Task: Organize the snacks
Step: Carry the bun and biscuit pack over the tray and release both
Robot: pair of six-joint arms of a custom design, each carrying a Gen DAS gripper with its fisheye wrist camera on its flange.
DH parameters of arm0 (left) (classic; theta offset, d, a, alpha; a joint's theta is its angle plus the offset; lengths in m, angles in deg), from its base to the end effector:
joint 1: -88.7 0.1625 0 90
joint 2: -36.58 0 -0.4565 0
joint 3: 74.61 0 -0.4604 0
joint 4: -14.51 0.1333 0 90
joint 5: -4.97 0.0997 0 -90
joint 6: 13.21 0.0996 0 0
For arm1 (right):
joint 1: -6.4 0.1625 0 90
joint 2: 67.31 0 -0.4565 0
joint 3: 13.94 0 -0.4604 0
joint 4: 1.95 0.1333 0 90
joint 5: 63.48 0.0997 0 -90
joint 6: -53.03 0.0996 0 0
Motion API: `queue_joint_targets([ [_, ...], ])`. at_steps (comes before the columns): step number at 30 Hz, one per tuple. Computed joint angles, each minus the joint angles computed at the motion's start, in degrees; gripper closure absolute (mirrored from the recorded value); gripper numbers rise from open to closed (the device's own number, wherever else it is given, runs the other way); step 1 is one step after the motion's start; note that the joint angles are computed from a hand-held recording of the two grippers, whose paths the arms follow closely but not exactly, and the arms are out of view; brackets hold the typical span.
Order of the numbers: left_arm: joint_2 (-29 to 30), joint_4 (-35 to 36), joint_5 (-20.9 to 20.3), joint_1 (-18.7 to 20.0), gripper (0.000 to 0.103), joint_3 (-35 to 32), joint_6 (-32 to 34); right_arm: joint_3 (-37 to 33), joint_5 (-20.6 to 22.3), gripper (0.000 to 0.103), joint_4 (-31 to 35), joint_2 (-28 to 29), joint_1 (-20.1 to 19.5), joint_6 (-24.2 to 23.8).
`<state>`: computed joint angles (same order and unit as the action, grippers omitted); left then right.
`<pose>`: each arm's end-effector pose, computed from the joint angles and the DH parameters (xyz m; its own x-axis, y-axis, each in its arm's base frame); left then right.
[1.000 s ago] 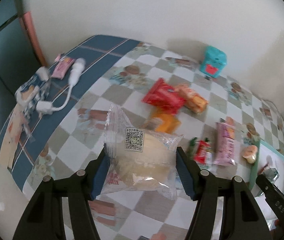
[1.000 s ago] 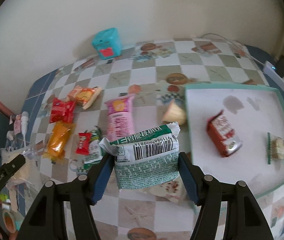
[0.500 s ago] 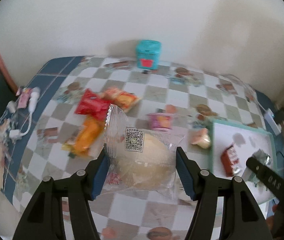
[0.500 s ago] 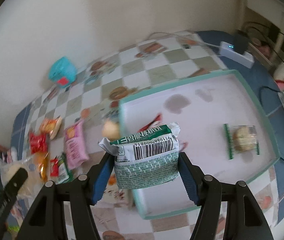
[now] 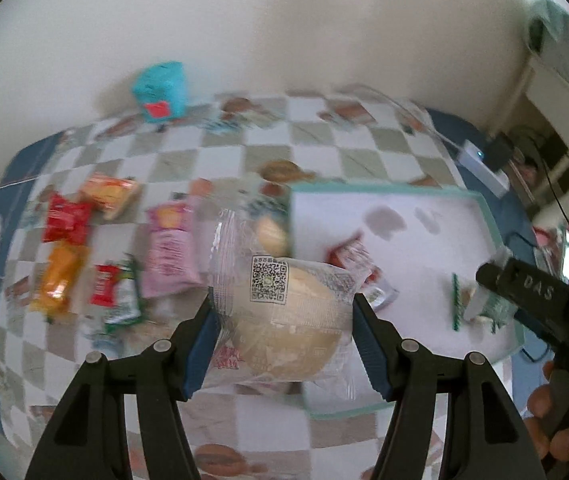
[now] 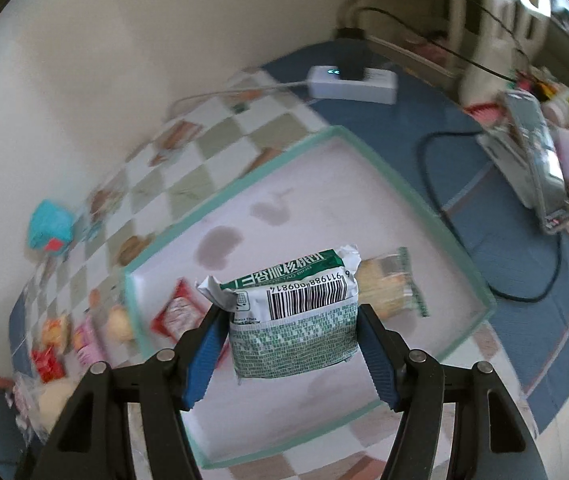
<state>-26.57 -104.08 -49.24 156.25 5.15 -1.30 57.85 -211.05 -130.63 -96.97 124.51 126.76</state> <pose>-0.1138 -0.7771 0.3798 -0.7018 0.3799 -0.6026 0.5298 0.8438 -0.0850 0.4366 -0.7128 0.0202 -0.5773 0.7618 0.2938 0.2993 0.5322 -0.7919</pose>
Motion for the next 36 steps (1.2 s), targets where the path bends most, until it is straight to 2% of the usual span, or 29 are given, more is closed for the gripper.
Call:
queue_joint_targets([
  [8, 1.63, 4.0, -2.44, -0.69, 0.037, 1.62, -0.64, 4.24, 0.21, 0.034, -0.41, -2.95, -1.03, 3.75],
  [11, 2.05, 4.73, -2.19, -0.98, 0.037, 2.35, -0.11, 4.86, 1.9, 0.034, -3.5, -2.97, -1.42, 1.89],
  [21, 3.33, 6.45, -3.26, -0.89, 0.037, 2.88, -0.16, 5.11, 3.98, 0.034, -5.68, -2.71, -1.94, 0.42],
  [24, 3.44, 6.68, -3.55, -0.69, 0.034, 2.73, -0.39, 4.95, 4.03, 0.034, -5.64, -2.6, -2.02, 0.23],
  [29, 3.54, 7.42, -4.35, -0.38, 0.024, 2.23, -1.02, 4.81, 4.32, 0.034, -6.15, -2.43, -2.1, -0.42],
  [34, 3.38, 7.13, -3.97, -0.45, 0.021, 2.03, -1.18, 4.89, 4.56, 0.034, -7.56, -2.24, -2.06, -1.37],
  [36, 3.27, 6.87, -3.86, -0.43, 0.021, 1.85, -1.34, 5.44, 4.62, 0.031, -8.93, -2.43, -2.07, -1.76],
])
